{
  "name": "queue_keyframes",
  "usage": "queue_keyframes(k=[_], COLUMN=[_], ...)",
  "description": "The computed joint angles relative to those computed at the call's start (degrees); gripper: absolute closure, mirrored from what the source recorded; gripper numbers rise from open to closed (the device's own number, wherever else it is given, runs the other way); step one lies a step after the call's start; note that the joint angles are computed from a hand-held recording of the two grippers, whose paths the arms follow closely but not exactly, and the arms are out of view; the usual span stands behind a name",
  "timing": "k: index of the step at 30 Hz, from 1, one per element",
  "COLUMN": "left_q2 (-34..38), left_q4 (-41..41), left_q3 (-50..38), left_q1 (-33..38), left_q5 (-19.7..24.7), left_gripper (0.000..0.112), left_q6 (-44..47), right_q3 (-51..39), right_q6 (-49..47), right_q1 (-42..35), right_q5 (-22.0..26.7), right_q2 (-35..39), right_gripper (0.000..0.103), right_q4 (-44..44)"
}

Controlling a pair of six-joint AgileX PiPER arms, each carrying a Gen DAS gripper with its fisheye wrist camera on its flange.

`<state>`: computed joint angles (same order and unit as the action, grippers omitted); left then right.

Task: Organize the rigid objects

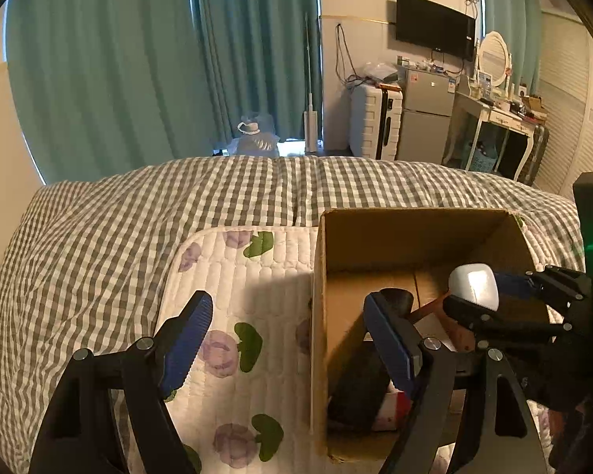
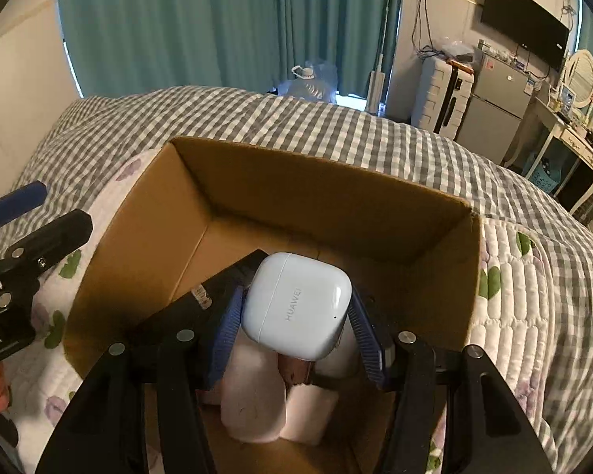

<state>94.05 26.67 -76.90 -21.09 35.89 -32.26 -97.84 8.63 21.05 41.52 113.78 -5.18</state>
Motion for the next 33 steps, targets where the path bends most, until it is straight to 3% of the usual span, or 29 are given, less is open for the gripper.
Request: queue_keyframes(k=[1,2,3,9,16,18,21,26,30,33], left_q2=[-0.02,-0.28,-0.7,-5.94,-17.85,-21.85,-27.48,-34.52,-36.59,-36.91], left_q4=[0.23,0.48,0.86,3.38,13.07,17.76,26.45,38.5,47.97,49.95], left_q3=[0.22,0.69,1.14,3.58,4.95,5.62,7.64,14.26,22.04,27.19], left_q1=[-0.01,-0.08,-0.3,-2.61,-11.77,-16.32,-24.32,-35.75,-42.06,-42.26], left_q5=[-0.32,-0.72,-0.93,-0.55,5.73,8.46,13.4,19.78,23.95,22.82], left_gripper=[0.031,0.031,0.031,0.031,0.031,0.02,0.018,0.011,0.009,0.009], left_q6=[-0.31,-0.65,-1.06,-3.41,-11.41,-14.26,-20.15,-32.14,-42.75,-48.93], right_q3=[0.51,1.09,1.6,7.51,14.04,15.04,17.18,22.97,29.5,36.11], right_q6=[0.81,1.43,2.3,6.81,15.85,20.2,25.08,41.48,51.27,59.47], right_q1=[0.03,-0.05,-0.18,-0.3,3.22,6.23,10.63,24.51,33.75,36.82], right_q5=[-0.67,-1.16,-1.54,-2.98,2.48,6.3,10.09,17.25,21.56,20.57], right_q2=[-0.1,-0.28,-0.65,-8.14,-23.39,-27.77,-34.75,-44.79,-47.71,-48.58], right_gripper=[0.042,0.027,0.024,0.024,0.024,0.024,0.021,0.0,0.0,0.0], right_q4=[-0.52,-0.76,-1.07,-4.71,-14.03,-19.09,-23.92,-42.03,-51.26,-55.78])
